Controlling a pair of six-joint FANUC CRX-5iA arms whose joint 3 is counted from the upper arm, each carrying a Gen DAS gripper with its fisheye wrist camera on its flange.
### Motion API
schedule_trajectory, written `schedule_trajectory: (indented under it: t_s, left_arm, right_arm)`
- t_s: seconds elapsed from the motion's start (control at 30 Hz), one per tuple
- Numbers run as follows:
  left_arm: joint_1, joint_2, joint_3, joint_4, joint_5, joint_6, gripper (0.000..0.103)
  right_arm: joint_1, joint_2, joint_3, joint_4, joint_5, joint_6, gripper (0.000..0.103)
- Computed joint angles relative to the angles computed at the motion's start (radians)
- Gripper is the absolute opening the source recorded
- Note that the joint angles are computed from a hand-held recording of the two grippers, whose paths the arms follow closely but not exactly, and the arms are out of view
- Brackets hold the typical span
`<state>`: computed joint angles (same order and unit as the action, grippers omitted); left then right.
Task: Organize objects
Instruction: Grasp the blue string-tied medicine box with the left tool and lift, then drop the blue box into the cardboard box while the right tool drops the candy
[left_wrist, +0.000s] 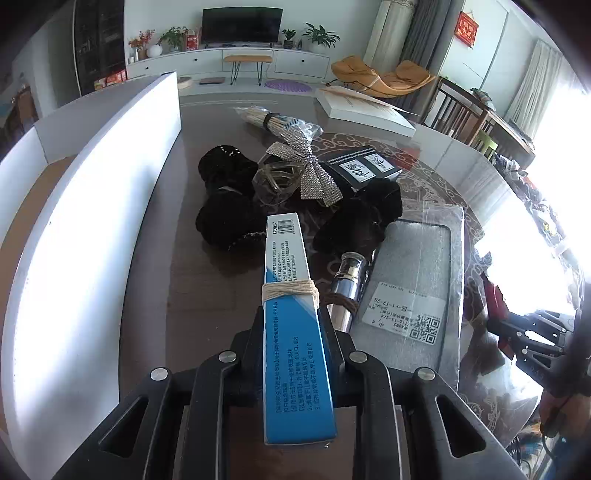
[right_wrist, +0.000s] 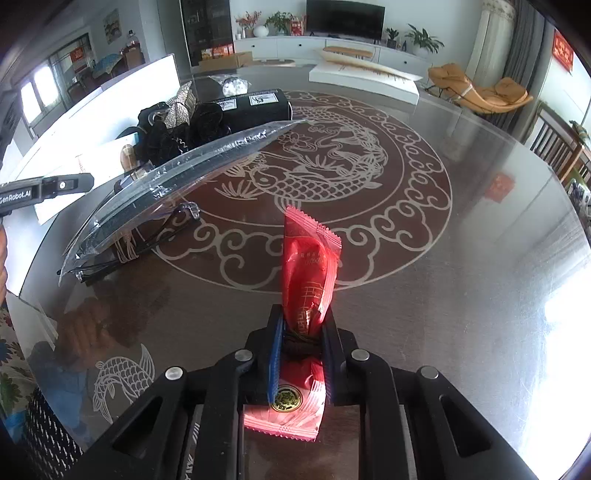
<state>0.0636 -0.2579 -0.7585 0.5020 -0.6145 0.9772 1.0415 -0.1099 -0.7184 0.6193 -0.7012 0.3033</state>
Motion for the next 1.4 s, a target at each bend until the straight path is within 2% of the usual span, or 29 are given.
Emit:
schedule_trajectory:
  t_s: [0.13,0.27,0.4,0.47,0.53,0.63,0.73,0.8,0.93,0.97,1.03,1.07,1.1,1.13,1.17,1.2,1.27,1.4]
  left_arm:
    - [0.06,-0.044,-0.076,0.126,-0.017,-0.096,0.023]
    - [0.095,-0.092,-0.105,0.195,-0.033,-0.136,0.023]
    - [0.156,-0.209,-0.142,0.337,-0.107,-0.208,0.023]
    - [0.231,-0.281,-0.153,0.383,-0.171,-0.226,0.023]
    - [0.337,-0.34,-0.15,0.383,-0.234,-0.228,0.023]
    - [0.51,-0.365,-0.117,0.31,-0.309,-0.215,0.023]
    - [0.629,-0.339,-0.072,0.171,-0.307,-0.162,0.023]
    - [0.677,-0.307,-0.051,0.099,-0.304,-0.145,0.023]
    - [0.7,-0.281,-0.018,-0.064,-0.267,-0.07,0.025]
    - [0.697,-0.285,-0.02,-0.091,-0.249,-0.05,0.027]
    - [0.695,-0.301,-0.021,-0.14,-0.225,-0.015,0.035]
    - [0.694,-0.313,-0.027,-0.151,-0.214,-0.004,0.048]
    - [0.694,-0.329,-0.037,-0.155,-0.202,0.005,0.064]
    - [0.699,-0.35,-0.052,-0.146,-0.188,-0.001,0.07]
    - [0.708,-0.364,-0.065,-0.126,-0.173,-0.023,0.075]
    - [0.707,-0.377,-0.072,-0.12,-0.165,-0.03,0.075]
    - [0.697,-0.389,-0.074,-0.115,-0.165,-0.037,0.075]
    - [0.639,-0.432,-0.079,-0.119,-0.167,-0.012,0.075]
  right_arm:
    - [0.03,-0.069,-0.034,0.008,-0.022,-0.057,0.019]
    - [0.057,-0.138,-0.062,-0.002,-0.012,-0.12,0.019]
    - [0.091,-0.168,-0.034,0.052,-0.017,-0.154,0.019]
    - [0.096,-0.149,0.017,0.074,0.01,-0.134,0.019]
    - [0.092,-0.098,0.097,0.07,0.07,-0.089,0.019]
    - [0.095,0.03,0.264,-0.013,0.189,0.046,0.019]
    - [0.115,0.197,0.495,-0.215,0.257,0.279,0.019]
    - [0.129,0.316,0.67,-0.353,0.232,0.442,0.019]
    - [0.137,0.533,0.959,-0.487,0.117,0.595,0.02]
    - [0.134,0.571,1.011,-0.523,0.083,0.62,0.022]
    - [0.128,0.626,1.082,-0.568,0.032,0.64,0.035]
    - [0.127,0.633,1.082,-0.567,0.037,0.632,0.039]
    - [0.129,0.627,1.063,-0.554,0.056,0.618,0.04]
    - [0.132,0.612,1.034,-0.536,0.076,0.605,0.041]
    - [0.137,0.593,0.992,-0.497,0.1,0.577,0.049]
    - [0.141,0.571,0.94,-0.435,0.125,0.529,0.059]
    - [0.152,0.511,0.809,-0.27,0.18,0.387,0.067]
    - [0.119,0.376,0.555,-0.024,0.241,0.147,0.068]
